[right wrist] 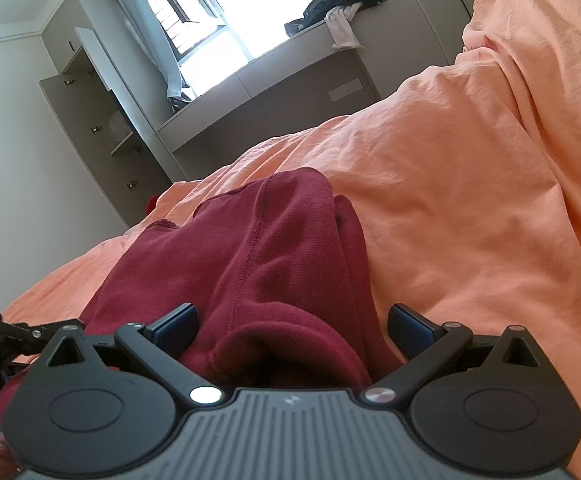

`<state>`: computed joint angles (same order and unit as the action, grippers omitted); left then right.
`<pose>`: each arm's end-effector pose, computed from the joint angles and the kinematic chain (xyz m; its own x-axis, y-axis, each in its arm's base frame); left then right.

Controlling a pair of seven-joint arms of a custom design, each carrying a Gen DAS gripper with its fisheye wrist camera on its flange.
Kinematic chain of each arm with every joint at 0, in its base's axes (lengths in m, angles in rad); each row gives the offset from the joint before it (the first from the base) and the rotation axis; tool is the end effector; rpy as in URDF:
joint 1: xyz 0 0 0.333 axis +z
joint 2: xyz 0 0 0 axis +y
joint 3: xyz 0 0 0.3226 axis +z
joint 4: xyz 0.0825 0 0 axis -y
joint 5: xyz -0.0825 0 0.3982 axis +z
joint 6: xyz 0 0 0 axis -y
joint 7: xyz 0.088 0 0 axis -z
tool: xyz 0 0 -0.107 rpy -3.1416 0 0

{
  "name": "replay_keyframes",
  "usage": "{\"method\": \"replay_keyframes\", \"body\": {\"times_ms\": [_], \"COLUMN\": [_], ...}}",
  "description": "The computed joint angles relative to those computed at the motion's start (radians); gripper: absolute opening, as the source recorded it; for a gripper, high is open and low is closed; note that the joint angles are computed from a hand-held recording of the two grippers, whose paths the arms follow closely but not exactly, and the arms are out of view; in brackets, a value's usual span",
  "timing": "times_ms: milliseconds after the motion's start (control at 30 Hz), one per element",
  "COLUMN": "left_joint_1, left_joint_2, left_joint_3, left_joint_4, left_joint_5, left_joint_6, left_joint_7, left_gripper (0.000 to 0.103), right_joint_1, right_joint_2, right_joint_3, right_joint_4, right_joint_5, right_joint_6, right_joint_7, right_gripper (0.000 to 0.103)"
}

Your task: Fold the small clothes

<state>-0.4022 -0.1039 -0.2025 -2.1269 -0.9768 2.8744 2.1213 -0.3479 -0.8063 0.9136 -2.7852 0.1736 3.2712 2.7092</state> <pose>0.4942 -0.2889 0.5356 -0.4622 -0.7795 0.4227 -0.7014 0.0297 -0.7121 0.3405 0.2232 0.4779 -0.1920 -0.8201 -0.5391 -0.3476 0.5705 -0.7441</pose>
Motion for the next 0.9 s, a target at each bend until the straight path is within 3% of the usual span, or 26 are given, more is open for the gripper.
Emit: {"method": "replay_keyframes", "body": {"times_ms": [100,233,333,400,533,600,733,800,900], "left_joint_1": [0.006,0.027,0.036,0.037,0.038,0.031,0.005,-0.013,-0.034], "left_joint_2": [-0.002,0.006,0.009,0.011,0.007,-0.002,-0.017,-0.028,-0.042], "left_joint_3": [0.020,0.012,0.000,-0.005,-0.026,-0.036,-0.038,-0.028,-0.017], "left_joint_4": [0.012,0.035,0.049,0.060,0.064,0.056,0.047,0.044,0.041], "left_joint_5": [-0.077,-0.066,-0.047,-0.047,0.057,0.135,0.258,0.270,0.298], "left_joint_6": [-0.063,-0.126,-0.168,-0.194,-0.168,-0.133,-0.074,-0.060,-0.035], "left_joint_7": [0.075,0.073,0.064,0.066,-0.002,-0.036,-0.060,-0.040,-0.017], "left_gripper": [0.095,0.084,0.069,0.052,0.039,0.031,0.022,0.020,0.018], "right_joint_1": [0.002,0.001,0.003,0.002,-0.001,0.002,0.014,0.007,-0.015], "right_joint_2": [0.000,-0.005,-0.012,-0.013,-0.015,-0.018,-0.022,-0.044,-0.085], "right_joint_3": [-0.002,0.000,-0.001,-0.003,-0.003,-0.006,-0.017,-0.011,0.010], "right_joint_4": [-0.002,-0.002,0.001,0.008,0.020,0.020,0.019,0.021,0.030], "right_joint_5": [-0.001,-0.002,-0.006,-0.014,-0.030,-0.039,-0.050,-0.046,-0.056], "right_joint_6": [0.001,-0.006,-0.021,-0.034,-0.050,-0.044,-0.034,-0.043,-0.044], "right_joint_7": [0.000,0.003,0.009,0.012,0.030,0.035,0.031,0.038,0.040], "right_gripper": [0.102,0.102,0.102,0.102,0.099,0.089,0.070,0.048,0.032]}}
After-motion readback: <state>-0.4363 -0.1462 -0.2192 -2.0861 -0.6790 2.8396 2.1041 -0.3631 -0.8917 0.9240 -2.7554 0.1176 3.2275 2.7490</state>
